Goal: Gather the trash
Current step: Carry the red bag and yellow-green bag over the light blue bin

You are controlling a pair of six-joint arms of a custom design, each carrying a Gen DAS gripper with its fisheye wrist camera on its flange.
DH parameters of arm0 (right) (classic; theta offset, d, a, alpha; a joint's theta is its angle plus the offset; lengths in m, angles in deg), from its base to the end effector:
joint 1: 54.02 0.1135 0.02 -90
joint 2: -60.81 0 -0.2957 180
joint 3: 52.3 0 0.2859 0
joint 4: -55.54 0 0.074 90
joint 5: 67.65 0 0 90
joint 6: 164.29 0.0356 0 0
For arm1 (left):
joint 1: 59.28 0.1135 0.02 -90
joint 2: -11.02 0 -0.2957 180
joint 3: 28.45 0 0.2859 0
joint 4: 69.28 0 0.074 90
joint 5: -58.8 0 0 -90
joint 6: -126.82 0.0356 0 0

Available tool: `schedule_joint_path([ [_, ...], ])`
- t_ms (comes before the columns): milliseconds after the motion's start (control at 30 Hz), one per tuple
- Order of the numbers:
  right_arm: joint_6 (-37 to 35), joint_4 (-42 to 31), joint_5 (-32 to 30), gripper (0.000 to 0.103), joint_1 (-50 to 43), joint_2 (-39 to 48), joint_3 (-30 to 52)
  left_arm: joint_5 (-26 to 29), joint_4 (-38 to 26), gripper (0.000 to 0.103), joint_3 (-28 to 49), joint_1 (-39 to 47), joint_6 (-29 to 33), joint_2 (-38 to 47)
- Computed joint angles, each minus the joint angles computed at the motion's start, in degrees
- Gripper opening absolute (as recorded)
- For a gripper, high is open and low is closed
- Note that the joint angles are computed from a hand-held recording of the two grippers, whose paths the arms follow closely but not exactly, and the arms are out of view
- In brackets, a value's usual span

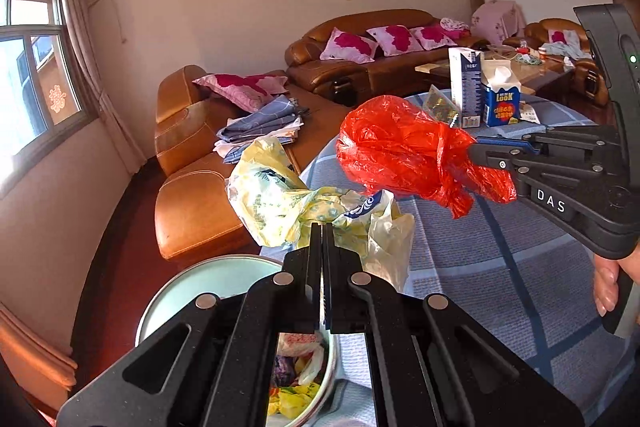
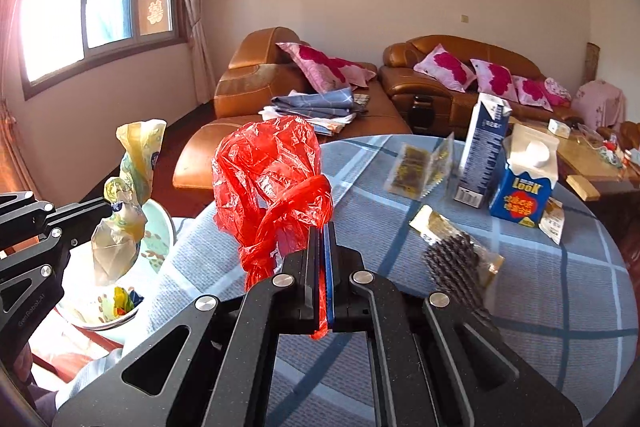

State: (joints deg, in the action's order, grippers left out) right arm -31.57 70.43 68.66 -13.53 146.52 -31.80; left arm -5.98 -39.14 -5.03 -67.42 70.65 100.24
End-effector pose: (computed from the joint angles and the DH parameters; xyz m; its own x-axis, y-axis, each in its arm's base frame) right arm 0.1541 0.0978 0.0729 -0.4961 0.1926 -0.8466 0.3255 0.9452 0.0243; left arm 0.2151 -0.0461 0.0865 -0.2173 0.5399 -0.8132 0.7124 0.6573 0.2460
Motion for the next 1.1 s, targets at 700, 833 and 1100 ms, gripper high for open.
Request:
schedule_joint_path([
  [700, -12.28, 9.79, -6.88, 0.003, 0.36, 15.53, 12.81, 0.78, 0.37, 0.000, 6.68, 14.65, 6.01, 7.65],
  [833, -14.71, 10.43, -7.98, 0.003, 0.37, 17.31, 14.60, -0.48, 1.86, 0.000, 7.02, 15.08, 6.31, 9.06],
  [1100, -18.31, 9.92, -9.24, 0.003, 0.47, 19.59, 17.74, -1.42, 1.85, 0.000, 8.60, 16.44, 7.09, 10.91],
])
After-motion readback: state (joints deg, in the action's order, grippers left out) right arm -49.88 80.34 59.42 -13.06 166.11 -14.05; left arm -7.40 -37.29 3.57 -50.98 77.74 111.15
